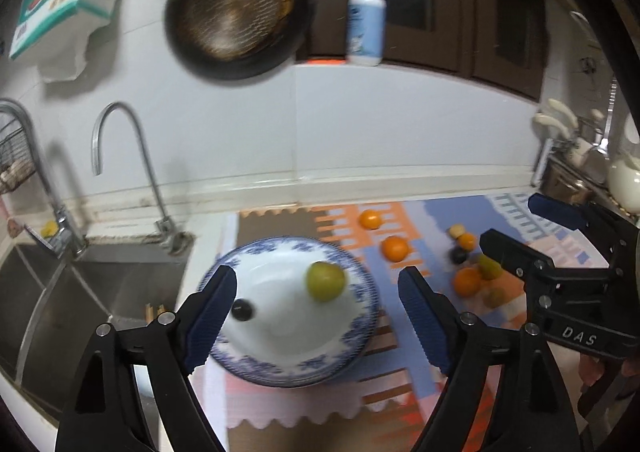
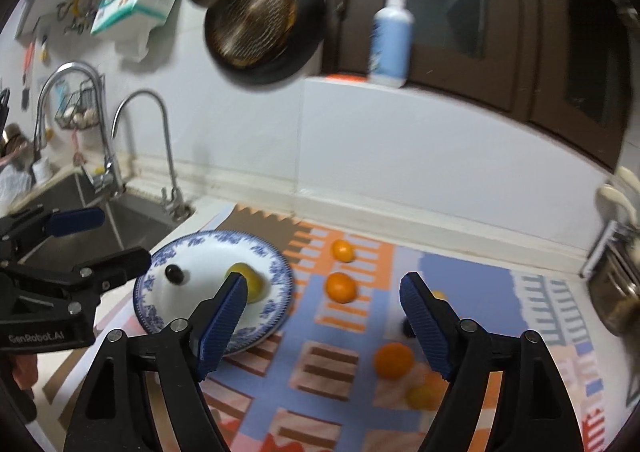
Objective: Organize fruits
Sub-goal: 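Grasp the large orange with the left tool while the right tool grasps the yellow pomelo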
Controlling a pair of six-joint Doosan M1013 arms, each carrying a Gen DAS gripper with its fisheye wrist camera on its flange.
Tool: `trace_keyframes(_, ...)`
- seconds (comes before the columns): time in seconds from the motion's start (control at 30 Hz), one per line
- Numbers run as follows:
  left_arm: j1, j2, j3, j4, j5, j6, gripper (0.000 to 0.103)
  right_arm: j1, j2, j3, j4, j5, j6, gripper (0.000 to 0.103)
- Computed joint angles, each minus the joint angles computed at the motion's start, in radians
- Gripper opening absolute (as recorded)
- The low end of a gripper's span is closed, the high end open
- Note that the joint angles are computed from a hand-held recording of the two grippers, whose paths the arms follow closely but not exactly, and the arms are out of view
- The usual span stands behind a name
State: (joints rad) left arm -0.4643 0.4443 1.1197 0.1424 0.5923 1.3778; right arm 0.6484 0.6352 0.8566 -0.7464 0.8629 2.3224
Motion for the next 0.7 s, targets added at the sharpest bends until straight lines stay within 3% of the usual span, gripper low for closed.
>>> trace_keyframes(0.37,-0.047,0.025,-0.042,-0.132,-0.016,0.174,0.087,-0.001,-0.110,0.164,-0.193,0.012,0.214,0.082)
trace_keyframes(0.7,-0.081,0.063,-0.083,-0.185,-0.021,0.315,0.087,-0.031,-0.161,0.241,-0.185,0.033,0.226,0.082)
